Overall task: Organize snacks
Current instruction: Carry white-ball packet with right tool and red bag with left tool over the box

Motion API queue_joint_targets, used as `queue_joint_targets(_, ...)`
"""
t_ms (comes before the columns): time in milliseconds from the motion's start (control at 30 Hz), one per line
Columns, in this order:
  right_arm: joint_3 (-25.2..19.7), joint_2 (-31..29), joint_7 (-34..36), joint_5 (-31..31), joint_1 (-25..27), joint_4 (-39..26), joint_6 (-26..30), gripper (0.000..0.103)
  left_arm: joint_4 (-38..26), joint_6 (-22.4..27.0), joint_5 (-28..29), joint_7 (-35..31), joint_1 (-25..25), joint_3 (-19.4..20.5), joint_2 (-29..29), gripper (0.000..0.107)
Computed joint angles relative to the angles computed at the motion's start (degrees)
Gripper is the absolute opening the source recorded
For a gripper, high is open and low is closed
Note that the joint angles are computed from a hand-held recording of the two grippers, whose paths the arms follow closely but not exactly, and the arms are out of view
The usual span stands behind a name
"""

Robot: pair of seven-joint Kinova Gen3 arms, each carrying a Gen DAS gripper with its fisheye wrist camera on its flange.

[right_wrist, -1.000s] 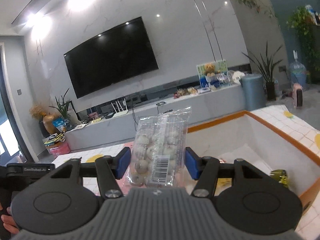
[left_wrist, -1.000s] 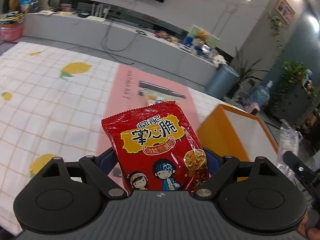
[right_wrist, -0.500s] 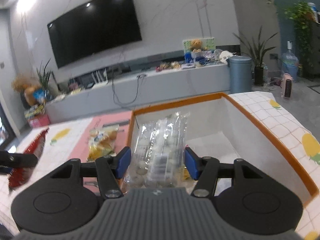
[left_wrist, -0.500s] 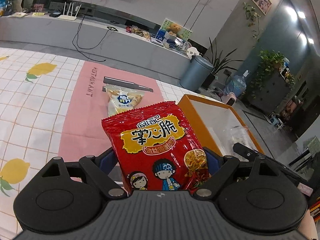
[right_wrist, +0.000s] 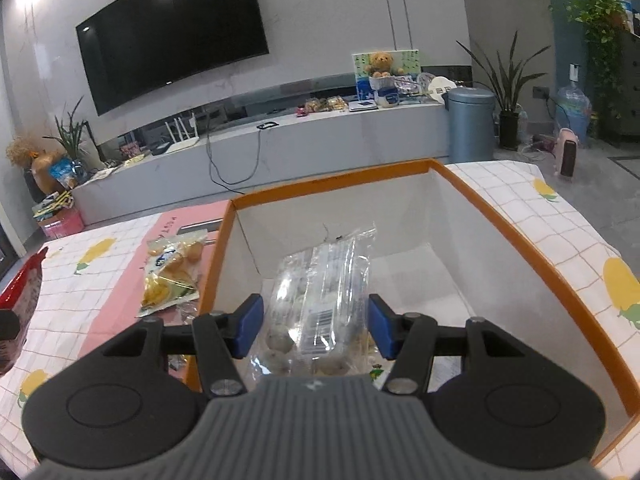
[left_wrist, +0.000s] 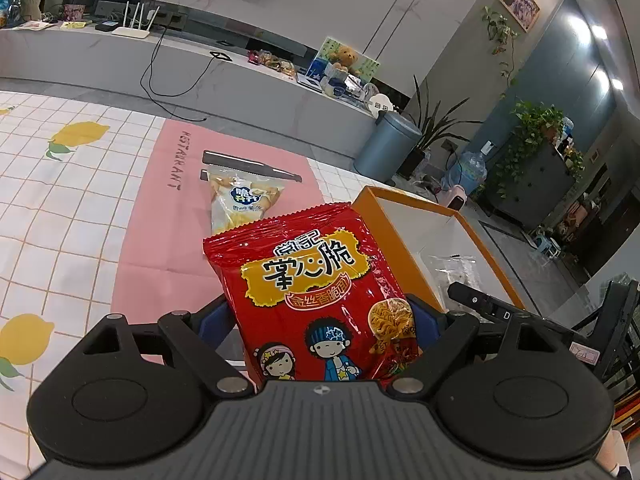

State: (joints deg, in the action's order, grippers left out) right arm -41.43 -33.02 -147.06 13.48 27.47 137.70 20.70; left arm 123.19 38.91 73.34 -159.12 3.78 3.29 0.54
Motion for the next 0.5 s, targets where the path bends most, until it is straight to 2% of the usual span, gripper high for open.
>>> queue_joint_targets(100, -2.5, 0.1, 0.0, -1.0, 3.4, -1.0, 2.3, 0.055, 0.2, -0.1, 0.0, -0.2, 0.0, 0.0, -0.2, 0.101)
queue_joint_targets(200, -10.5, -2.5, -2.7, 1.4, 11.1, -2.8, 6.7, 0.055, 0.4, -0.3, 0.4, -1.1, 0.1, 0.0, -0.2, 0.101)
queue_joint_targets(267, -15.8, -4.2, -0.4, 3.1, 15.9, -4.8, 10.6, 0.055, 0.5, -0.8, 0.1, -0.9, 0.3, 0.1, -0.1, 0.101)
queue_joint_targets(333, -20.5, -4.7, 0.8, 4.6, 20.3, -5.8, 12.3, 0.055, 0.3, -1.2, -0.3, -0.2, 0.7, 0.4, 0.1, 0.102)
queue_joint_targets(400, -21.7, -2.5, 1.8, 6.7, 21.3, -6.7, 13.1, 0.055, 0.3, -1.3, -0.6, -0.1, 0.8, 0.5, 0.2, 0.102)
queue_joint_targets(500, -20.6, -0.1, 4.4, 5.7, 20.9, -7.5, 14.2, 0.056, 0.5, -1.7, -0.5, -0.1, 1.1, 0.7, 0.0, 0.102)
